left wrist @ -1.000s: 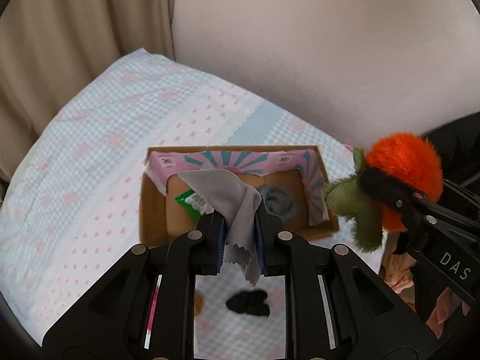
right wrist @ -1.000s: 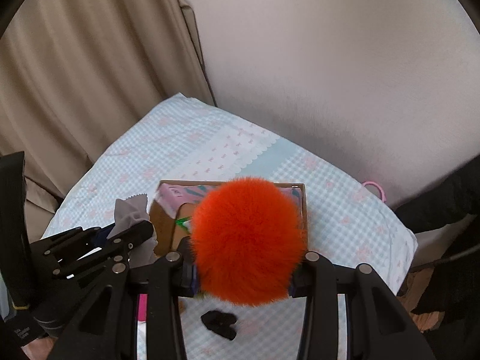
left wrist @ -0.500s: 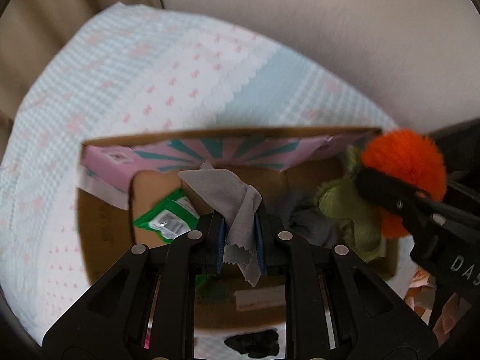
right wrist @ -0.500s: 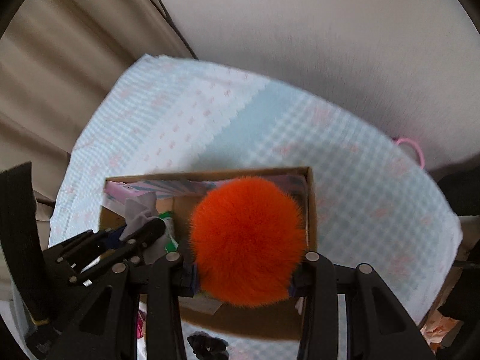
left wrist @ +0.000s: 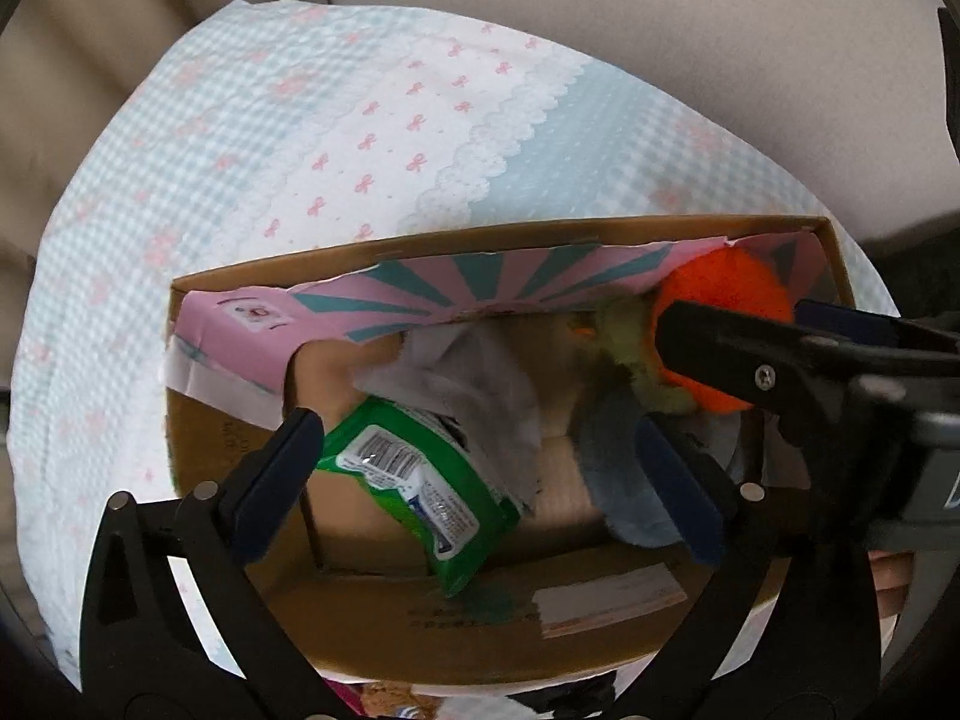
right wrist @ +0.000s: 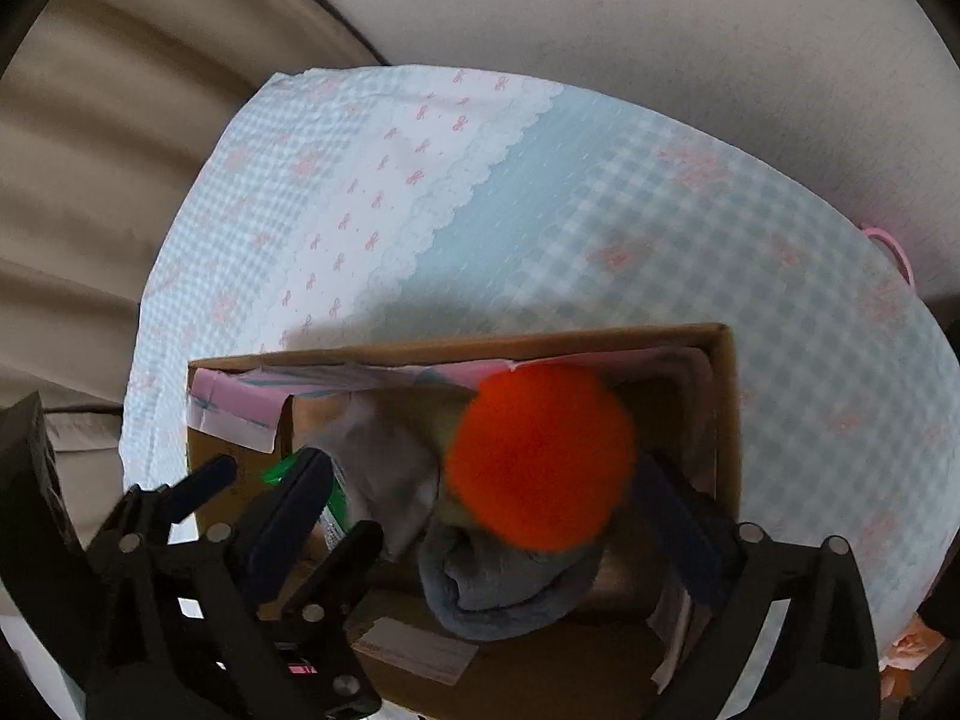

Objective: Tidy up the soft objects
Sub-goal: 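Open both tools to drop the cloth and pompom into the box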

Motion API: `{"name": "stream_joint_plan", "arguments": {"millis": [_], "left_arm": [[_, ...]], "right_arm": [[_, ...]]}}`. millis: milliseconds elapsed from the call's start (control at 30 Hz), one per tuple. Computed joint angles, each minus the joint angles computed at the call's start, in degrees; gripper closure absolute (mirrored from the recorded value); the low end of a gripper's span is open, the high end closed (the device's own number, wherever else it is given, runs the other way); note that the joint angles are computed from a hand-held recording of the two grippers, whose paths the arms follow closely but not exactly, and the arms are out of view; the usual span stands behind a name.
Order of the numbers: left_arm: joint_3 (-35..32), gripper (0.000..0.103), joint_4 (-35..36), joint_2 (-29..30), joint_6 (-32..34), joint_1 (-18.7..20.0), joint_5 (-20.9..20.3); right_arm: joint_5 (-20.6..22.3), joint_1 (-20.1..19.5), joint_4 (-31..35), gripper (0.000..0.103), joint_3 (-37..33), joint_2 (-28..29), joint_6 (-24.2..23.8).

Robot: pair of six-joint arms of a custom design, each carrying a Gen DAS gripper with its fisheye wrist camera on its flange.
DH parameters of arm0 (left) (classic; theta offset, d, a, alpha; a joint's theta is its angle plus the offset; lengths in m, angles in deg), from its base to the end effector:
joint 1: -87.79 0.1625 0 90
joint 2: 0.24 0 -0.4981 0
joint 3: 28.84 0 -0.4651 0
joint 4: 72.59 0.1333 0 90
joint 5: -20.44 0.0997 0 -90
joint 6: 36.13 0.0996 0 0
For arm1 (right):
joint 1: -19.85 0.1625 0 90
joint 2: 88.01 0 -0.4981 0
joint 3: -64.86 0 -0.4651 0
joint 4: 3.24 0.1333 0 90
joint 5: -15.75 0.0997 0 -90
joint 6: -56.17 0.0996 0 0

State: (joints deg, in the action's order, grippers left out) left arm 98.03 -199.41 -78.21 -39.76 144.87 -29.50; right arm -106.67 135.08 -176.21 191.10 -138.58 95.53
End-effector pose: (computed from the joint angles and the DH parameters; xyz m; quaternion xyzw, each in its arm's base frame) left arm -0.1012 -0.5195 0.2038 0.2711 0.8948 -0.0129 0.3544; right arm 0.3029 -0.4554 0.0259 -0.1355 -0.9488 0.2005 0.2028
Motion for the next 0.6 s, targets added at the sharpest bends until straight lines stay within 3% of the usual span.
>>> {"name": "stream_joint_plan", "arguments": {"millis": [367, 600], "left_arm": [[-0.68, 0.000, 3.16, -2.13, -1.15, -0.65, -1.29], [-1.27, 0.000, 5.06, -5.73, -2.28, -2.34, -2.57]], "right_arm": [[-1.85, 1.25, 1.16, 0.002, -0.18, 0.03, 1.28], [-6.04, 5.44, 7.21, 0.002, -1.83, -1.91, 2.82]]}}
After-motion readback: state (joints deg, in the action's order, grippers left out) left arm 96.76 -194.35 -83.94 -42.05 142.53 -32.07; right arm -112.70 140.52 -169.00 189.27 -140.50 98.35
